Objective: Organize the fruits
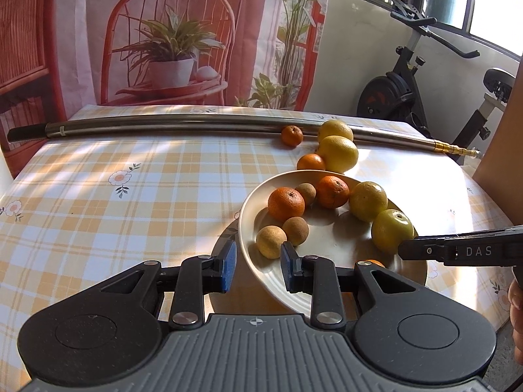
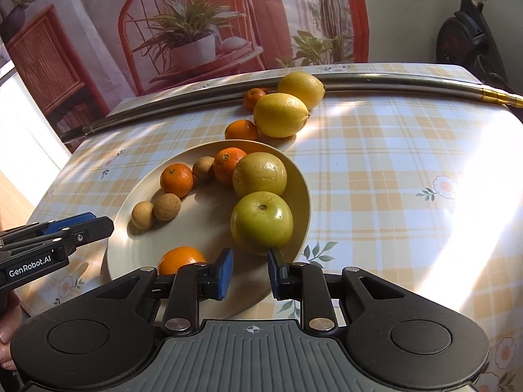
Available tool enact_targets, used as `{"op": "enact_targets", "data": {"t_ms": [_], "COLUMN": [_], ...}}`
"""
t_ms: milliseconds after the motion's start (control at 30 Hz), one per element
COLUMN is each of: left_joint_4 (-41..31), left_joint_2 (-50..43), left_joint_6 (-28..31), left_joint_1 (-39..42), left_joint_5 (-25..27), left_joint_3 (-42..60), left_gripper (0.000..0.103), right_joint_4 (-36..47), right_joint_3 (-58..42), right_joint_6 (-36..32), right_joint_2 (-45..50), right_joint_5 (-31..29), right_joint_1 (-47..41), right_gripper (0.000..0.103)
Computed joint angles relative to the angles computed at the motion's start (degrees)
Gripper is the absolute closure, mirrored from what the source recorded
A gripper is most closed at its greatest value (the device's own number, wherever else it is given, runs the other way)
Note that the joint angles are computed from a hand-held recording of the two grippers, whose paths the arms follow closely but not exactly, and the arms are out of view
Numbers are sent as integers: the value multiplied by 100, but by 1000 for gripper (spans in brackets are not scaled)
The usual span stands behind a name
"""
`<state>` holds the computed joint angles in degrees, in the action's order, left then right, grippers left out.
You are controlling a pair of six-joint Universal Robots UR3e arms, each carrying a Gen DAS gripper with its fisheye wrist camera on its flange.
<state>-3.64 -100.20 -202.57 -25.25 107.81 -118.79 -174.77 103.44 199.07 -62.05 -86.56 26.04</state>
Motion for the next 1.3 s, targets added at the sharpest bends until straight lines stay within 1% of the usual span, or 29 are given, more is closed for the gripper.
{"op": "enact_targets", "data": {"t_ms": [267, 333, 367, 467, 600, 800, 1033, 1100, 1167, 1300], "left_joint_4": [-12, 1, 8, 30, 54, 69, 72, 58, 48, 33], "left_joint_2": [28, 37, 39, 42, 74, 73, 88, 92, 86, 89], "left_joint_6": [-19, -24, -25, -24, -15, -10, 13, 12, 4, 11], "left_joint_1": [-25, -34, -38, -53, -46, -55, -62, -66, -69, -66], "left_joint_5": [49, 63, 67, 70, 44, 61, 56, 60, 68, 63], "left_joint_3": [4, 3, 1, -2, -42, -51, -56, -49, -36, -30], "left_gripper": [72, 72, 72, 72, 72, 72, 72, 72, 72, 72], "right_joint_4": [-66, -53, -28, 27, 82, 600, 919, 1051, 1023, 780], "right_joint_3": [23, 31, 31, 44, -29, -550, -765, -818, -799, -652], "right_joint_6": [53, 47, 24, -92, -314, -681, -844, -855, -824, -687], "right_joint_2": [-13, -40, -60, -139, -163, 60, 155, 192, 213, 172], "right_joint_5": [-93, -71, -38, 83, 406, 530, 607, 544, 498, 565], "right_joint_1": [24, 45, 51, 96, 116, 277, 348, 378, 379, 292], "right_gripper": [82, 81, 79, 77, 74, 70, 70, 70, 73, 72]}}
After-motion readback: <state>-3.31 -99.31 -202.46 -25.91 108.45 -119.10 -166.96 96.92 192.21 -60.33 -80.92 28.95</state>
